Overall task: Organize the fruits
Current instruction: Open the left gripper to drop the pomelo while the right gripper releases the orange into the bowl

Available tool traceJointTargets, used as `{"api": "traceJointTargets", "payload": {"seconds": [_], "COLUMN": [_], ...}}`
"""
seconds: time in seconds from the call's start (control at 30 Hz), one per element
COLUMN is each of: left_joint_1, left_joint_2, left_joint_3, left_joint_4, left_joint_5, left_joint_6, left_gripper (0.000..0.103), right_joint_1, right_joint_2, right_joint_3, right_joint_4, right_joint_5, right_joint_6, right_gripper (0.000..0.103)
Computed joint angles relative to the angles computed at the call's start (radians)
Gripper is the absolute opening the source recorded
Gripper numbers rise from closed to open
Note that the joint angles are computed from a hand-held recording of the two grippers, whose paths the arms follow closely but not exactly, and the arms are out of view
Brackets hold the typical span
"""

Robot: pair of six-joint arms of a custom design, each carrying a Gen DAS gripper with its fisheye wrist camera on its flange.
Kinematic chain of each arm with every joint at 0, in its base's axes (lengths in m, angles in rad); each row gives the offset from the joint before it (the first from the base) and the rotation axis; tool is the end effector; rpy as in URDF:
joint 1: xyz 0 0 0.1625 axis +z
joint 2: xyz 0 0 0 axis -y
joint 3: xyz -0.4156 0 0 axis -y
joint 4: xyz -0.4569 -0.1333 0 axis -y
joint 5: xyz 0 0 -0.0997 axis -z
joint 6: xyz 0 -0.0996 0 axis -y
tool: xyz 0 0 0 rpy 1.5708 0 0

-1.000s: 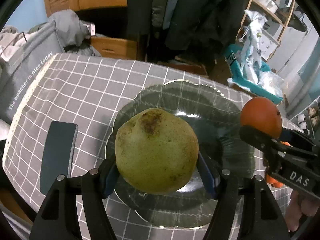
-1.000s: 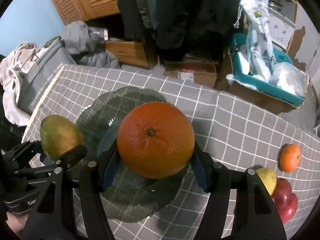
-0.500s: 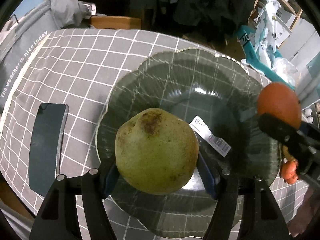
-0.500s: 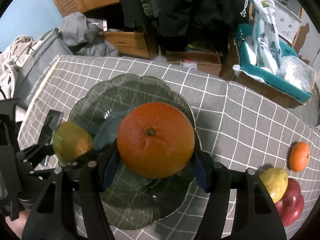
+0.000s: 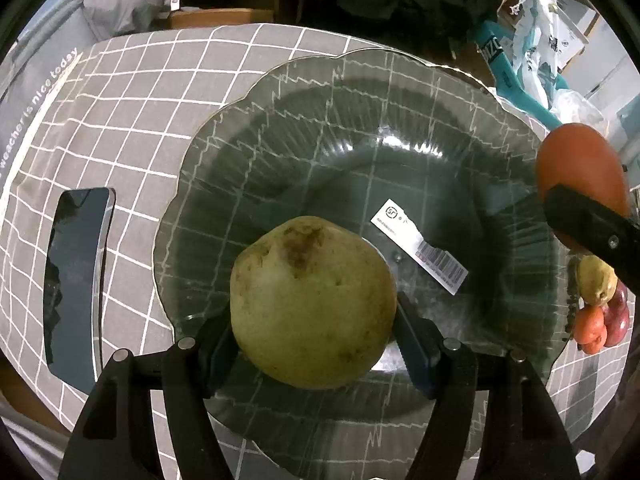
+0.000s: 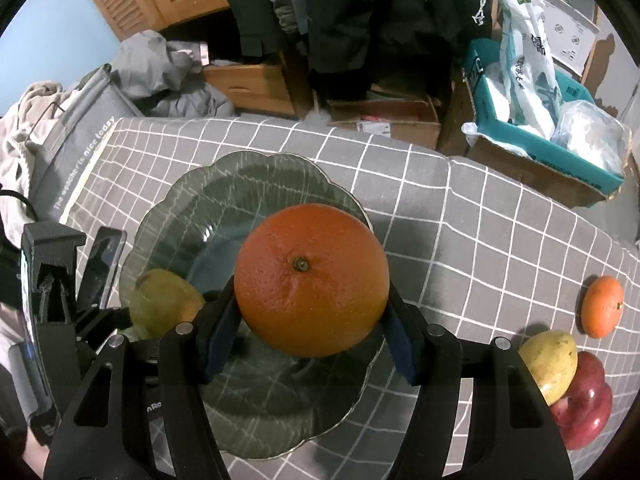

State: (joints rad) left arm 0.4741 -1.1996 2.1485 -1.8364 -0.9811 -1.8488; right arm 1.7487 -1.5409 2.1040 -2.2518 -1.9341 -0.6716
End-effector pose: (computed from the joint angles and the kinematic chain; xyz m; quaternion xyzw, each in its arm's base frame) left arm -0.3071 -0.3697 0.0513 -0.2405 0.8743 -0.2411 0.3458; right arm 0.1864 -0.4834 0.2533 0.3949 -0.8990 0.0121 0.1890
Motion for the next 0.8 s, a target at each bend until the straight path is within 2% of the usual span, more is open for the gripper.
{"api": "traceJointTargets", "payload": {"seconds": [0.03,0.13,0.17,0.3,0.53,0.8], "left_joint_1": [-0.005,-0.034,-0.042,-0.057,-0.099,-0.109], "left_joint_2": [-0.006,-0.01,-0.01,-0.035,-0.076,-0.09], "left_joint_3": [0.005,-0.013,-0.022,-0.016,-0.02,-0.016], "left_joint_4": [-0.005,0.065,0.095,0.119,0.273,0.306], "left_joint_5": [0.008,0.055,0.065,0.068,0.047,0.042], "left_joint_6": [-0.008,-0.036,-0.049,-0.081,-0.22,-0.272], "left_gripper": [0.073,0.091,0.091,0.091,0.091,0.091], "right_joint_1": [-0.001,-0.001,0.0,0.001,0.005,0.019], "right_joint_2": [0.0,0.003,0.004,0.006,0.021,0.032], "right_joint_3": [-0.001,-0.003,-0.003,-0.002,0.008,0.026], "right_joint_4": [0.003,0.005,0.005,0.008,0.014,0.01], "right_joint_5": [0.001,0.002,0.002,0.003,-0.028,-0.073], "right_joint_6": [0.0,0.005,0.008,0.007,0.01,-0.017], "right_gripper": [0.065,0.065,0.066,0.066,0.066,0.068]}}
